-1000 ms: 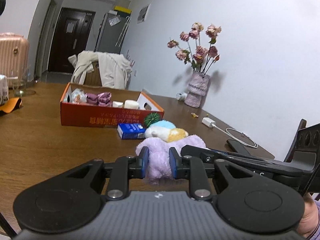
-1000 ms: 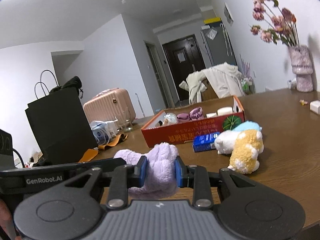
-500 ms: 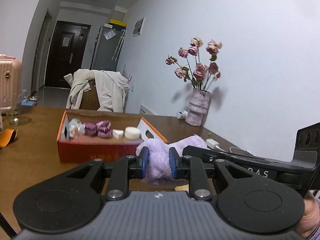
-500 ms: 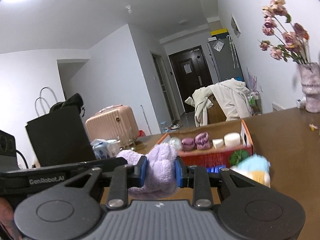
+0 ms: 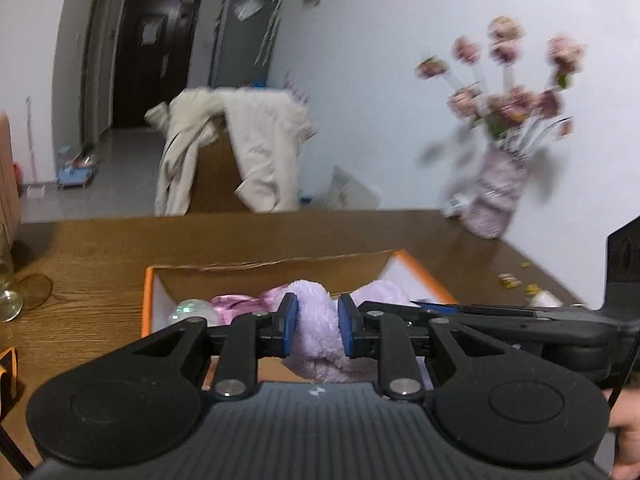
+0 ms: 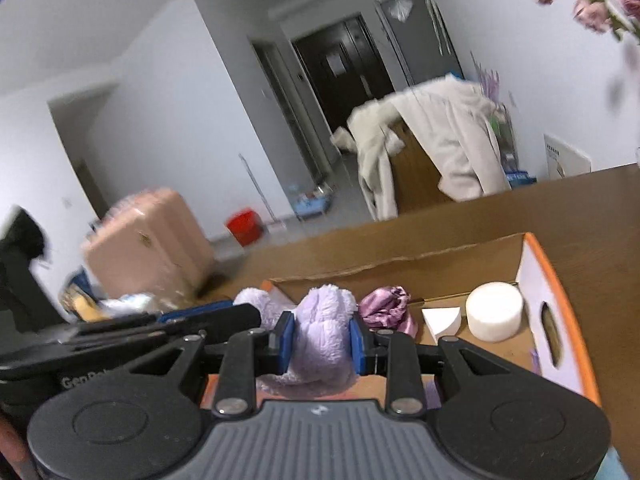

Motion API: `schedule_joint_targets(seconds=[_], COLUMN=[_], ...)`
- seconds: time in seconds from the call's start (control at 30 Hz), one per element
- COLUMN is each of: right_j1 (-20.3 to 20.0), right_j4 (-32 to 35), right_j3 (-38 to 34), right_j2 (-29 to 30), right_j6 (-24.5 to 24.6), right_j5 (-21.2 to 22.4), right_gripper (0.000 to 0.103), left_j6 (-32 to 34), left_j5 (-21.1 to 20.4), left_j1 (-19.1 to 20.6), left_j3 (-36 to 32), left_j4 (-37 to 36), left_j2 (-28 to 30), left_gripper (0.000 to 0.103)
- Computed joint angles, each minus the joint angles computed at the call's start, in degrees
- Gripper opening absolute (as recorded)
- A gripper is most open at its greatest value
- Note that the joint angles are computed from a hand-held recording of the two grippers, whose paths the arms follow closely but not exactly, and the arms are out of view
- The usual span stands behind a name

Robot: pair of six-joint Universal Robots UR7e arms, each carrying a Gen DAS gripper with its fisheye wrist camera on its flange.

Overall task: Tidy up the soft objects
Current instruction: 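Carry the towel roll into the red box and open both tools, then withdraw both tools toward the white-and-yellow plush sheep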

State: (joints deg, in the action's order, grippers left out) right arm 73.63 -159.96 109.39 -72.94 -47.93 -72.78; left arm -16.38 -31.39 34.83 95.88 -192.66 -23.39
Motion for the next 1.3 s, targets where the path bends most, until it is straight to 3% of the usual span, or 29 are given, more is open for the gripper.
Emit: schedule_joint_targets(seconds=[0.17, 0.27, 0.4, 0.5, 0.57, 0.7, 0.8, 0.83, 0.9, 1.1, 1.3], right_j1=[3.5, 5.0, 6.1, 6.4, 6.4, 6.4, 6.5, 6.4, 6.5, 6.3, 3.3], right_j4=[-4.8, -6.7, 0.7, 7.0, 10.7, 11.8, 7.5, 6.2, 4.3, 3.1, 3.3], right_j3=[-6.1, -7.9, -11.1, -13.5, -14.9, -15.0, -13.2, -12.5, -11.3, -7.0, -0.4], right_j2=[10.3, 13.9, 15.5, 15.9, 16.1, 15.9, 15.2, 14.7, 13.3, 5.4, -5.8], right_j6=[2.5, 0.4, -1.7, -2.9, -2.8, -3.0, -2.8, -2.6, -2.2, -3.9, -10.0], right_j5=[-9.8, -15.1, -18.9, -19.9, -19.8, -19.6, -18.5, -17.7, -16.8, -12.6, -7.4], right_gripper=[0.027, 0.027, 0.028, 0.029, 0.029, 0.034, 0.048, 0.057, 0.062, 0.068, 0.077], left_j6=[0.2, -0.6, -1.3, 0.4, -1.5, -2.1, -3.3, -3.7, -4.8, -8.3, -16.0], left_j5=[-3.3, -4.2, -2.7, -3.2, -2.9, -2.0, -0.7, 0.1, 1.7, 7.1, 14.3], left_j1=[6.8, 8.6, 8.5, 8.4, 8.4, 7.7, 6.5, 6.0, 4.7, -0.8, -8.9], left_j3=[-3.3, -3.5, -1.0, 1.5, 2.0, 3.1, 3.7, 4.1, 5.0, 8.2, 12.2], left_j4=[2.9, 5.6, 5.9, 1.3, 2.3, 3.0, 3.9, 4.2, 4.6, 6.7, 12.7], left_j2=[1.0, 0.7, -0.1, -0.5, -0.9, -1.2, -1.8, -2.2, -3.1, -6.0, -7.2], left_gripper=[0.021, 0.02, 0.022, 0.032, 0.04, 0.041, 0.043, 0.044, 0.046, 0.053, 0.065])
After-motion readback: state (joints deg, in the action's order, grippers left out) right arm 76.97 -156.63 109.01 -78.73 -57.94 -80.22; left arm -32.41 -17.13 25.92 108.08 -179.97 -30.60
